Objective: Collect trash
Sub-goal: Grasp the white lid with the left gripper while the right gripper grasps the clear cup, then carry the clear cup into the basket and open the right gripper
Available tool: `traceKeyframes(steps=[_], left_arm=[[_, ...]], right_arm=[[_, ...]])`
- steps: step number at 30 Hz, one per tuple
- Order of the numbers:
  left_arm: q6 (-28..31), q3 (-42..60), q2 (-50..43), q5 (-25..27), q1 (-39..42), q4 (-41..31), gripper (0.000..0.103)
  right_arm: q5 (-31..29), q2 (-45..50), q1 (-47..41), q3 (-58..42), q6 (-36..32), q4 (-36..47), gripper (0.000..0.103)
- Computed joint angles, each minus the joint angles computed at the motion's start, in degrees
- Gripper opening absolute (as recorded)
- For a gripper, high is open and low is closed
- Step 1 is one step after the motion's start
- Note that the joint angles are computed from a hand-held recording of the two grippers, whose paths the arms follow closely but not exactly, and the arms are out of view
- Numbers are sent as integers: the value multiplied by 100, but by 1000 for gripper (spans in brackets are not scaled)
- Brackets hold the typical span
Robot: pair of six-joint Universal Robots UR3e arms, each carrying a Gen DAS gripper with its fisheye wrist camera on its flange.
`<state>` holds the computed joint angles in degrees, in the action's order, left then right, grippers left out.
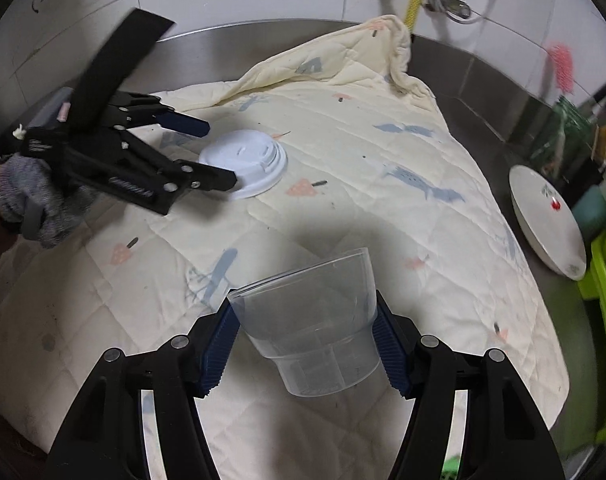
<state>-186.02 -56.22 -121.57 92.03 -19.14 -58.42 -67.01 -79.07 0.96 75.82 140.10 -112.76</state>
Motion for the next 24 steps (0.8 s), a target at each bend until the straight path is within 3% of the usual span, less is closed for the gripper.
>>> traceKeyframes(steps=[14,24], left_arm=[[159,13,-179,80,-48,280,78],[-200,-515,324,254,-311,602,77]], right_arm=[[50,-1047,-433,1265,140,-130,61],[190,-2087,-998,2230,286,-111,61]])
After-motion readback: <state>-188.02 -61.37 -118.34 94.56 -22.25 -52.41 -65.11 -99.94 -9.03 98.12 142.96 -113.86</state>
